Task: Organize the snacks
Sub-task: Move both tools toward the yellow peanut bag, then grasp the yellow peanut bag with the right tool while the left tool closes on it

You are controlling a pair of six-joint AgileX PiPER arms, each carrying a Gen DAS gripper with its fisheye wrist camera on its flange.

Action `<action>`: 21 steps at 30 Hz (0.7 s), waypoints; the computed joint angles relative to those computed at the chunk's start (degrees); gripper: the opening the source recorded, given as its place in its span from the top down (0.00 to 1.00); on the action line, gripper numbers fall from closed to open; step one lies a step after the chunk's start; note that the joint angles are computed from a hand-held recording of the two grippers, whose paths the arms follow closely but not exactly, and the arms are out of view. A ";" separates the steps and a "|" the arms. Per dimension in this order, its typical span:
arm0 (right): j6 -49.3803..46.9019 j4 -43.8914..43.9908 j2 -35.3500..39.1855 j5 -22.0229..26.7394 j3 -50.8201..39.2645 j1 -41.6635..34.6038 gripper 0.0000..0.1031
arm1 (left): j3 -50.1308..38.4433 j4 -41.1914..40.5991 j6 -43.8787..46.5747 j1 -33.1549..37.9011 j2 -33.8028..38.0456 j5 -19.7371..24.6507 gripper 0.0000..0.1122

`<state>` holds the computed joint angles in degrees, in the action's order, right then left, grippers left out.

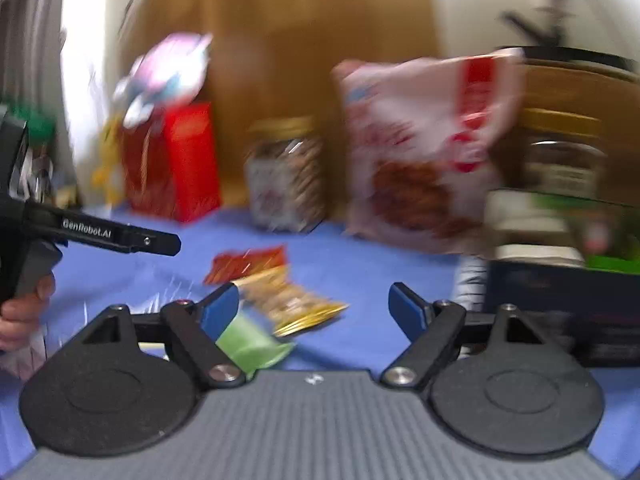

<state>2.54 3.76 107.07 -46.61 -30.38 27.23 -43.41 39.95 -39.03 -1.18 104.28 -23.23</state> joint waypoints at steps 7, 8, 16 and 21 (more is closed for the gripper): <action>-22.78 19.57 8.04 17.19 -19.09 4.57 0.20 | -0.21 7.49 -7.12 5.70 6.17 -7.96 0.29; -23.55 20.18 9.13 20.05 -21.68 3.51 0.20 | 1.00 6.60 -5.59 6.05 6.05 -9.91 0.29; -18.16 22.28 6.83 20.74 -17.72 3.17 0.45 | 4.83 3.11 2.25 5.76 5.10 -14.81 0.29; -11.60 24.86 -1.19 11.87 -1.90 4.49 0.45 | 4.17 9.63 -3.38 7.13 4.87 -15.23 0.29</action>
<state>-9.07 28.61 105.88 -34.74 -32.27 31.71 -39.25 49.57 -42.40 5.95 109.15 -38.46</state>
